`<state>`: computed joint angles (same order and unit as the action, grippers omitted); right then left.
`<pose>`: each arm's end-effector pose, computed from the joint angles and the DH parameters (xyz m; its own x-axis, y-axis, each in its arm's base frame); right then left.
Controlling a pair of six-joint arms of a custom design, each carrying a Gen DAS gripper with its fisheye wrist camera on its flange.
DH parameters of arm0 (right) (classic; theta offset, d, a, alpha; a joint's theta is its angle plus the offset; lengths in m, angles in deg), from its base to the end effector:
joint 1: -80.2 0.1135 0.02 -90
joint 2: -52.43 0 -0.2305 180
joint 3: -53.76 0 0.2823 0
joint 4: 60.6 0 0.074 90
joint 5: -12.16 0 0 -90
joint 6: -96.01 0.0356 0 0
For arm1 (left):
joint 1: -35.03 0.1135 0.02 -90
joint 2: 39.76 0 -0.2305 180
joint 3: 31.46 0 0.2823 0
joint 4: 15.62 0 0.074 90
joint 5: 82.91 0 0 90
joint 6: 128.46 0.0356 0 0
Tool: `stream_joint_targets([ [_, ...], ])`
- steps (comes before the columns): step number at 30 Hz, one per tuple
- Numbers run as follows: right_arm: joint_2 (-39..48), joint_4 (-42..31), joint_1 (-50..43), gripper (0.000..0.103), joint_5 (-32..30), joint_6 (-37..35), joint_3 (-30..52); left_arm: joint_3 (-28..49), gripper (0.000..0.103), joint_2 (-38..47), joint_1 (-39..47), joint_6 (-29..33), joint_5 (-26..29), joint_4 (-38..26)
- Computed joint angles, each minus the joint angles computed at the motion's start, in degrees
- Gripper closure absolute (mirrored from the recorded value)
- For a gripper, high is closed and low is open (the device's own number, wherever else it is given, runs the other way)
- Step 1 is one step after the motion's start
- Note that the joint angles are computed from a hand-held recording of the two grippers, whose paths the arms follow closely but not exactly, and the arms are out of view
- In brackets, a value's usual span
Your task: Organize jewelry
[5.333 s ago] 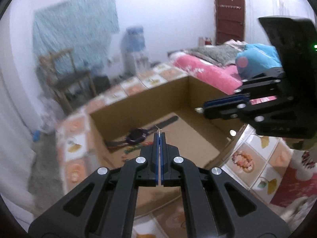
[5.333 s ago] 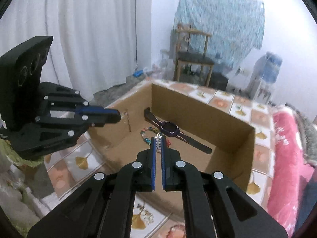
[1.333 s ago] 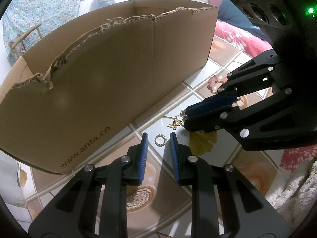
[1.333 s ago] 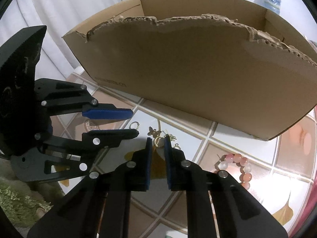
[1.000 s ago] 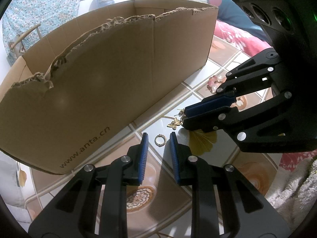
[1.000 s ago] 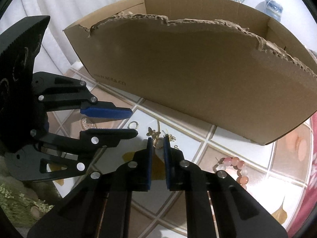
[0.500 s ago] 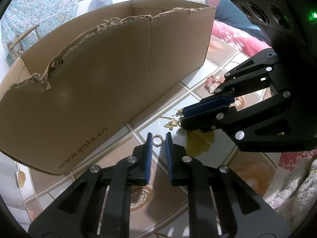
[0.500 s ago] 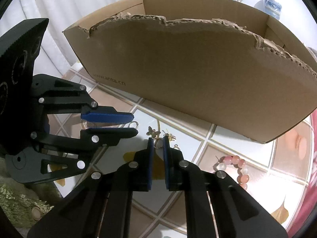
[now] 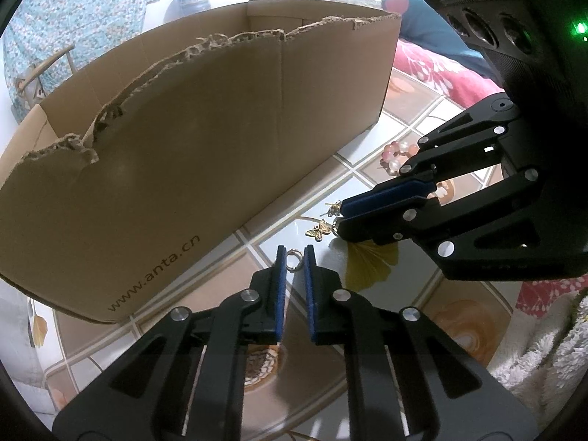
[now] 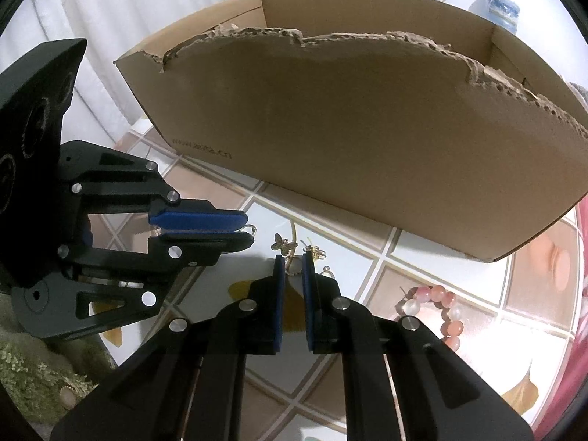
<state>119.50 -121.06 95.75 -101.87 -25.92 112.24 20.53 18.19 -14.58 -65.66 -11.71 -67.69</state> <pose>0.2345 0.0803 0.1841 -0.5599 -0.6572 -0.5046 -0.8027 0.5812 0.1337 0.1613 -0.1719 0.1882 -0.7680 0.2349 -0.5959 0.2917 0.9565 0.0011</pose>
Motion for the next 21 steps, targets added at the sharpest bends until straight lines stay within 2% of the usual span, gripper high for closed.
stream_joint_targets([
  [1, 0.0, 0.0, -0.1, 0.094, 0.0, -0.1, 0.1, 0.2, 0.102, 0.2, 0.1, 0.1, 0.1, 0.0],
  [13, 0.3, -0.3, -0.3, 0.094, 0.3, -0.6, 0.5, -0.2, 0.102, 0.3, 0.8, -0.8, 0.5, 0.6],
  [21, 1.3, -0.9, -0.9, 0.093, -0.4, -0.9, 1.4, -0.7, 0.102, -1.4, 0.5, -2.3, 0.8, -1.1],
])
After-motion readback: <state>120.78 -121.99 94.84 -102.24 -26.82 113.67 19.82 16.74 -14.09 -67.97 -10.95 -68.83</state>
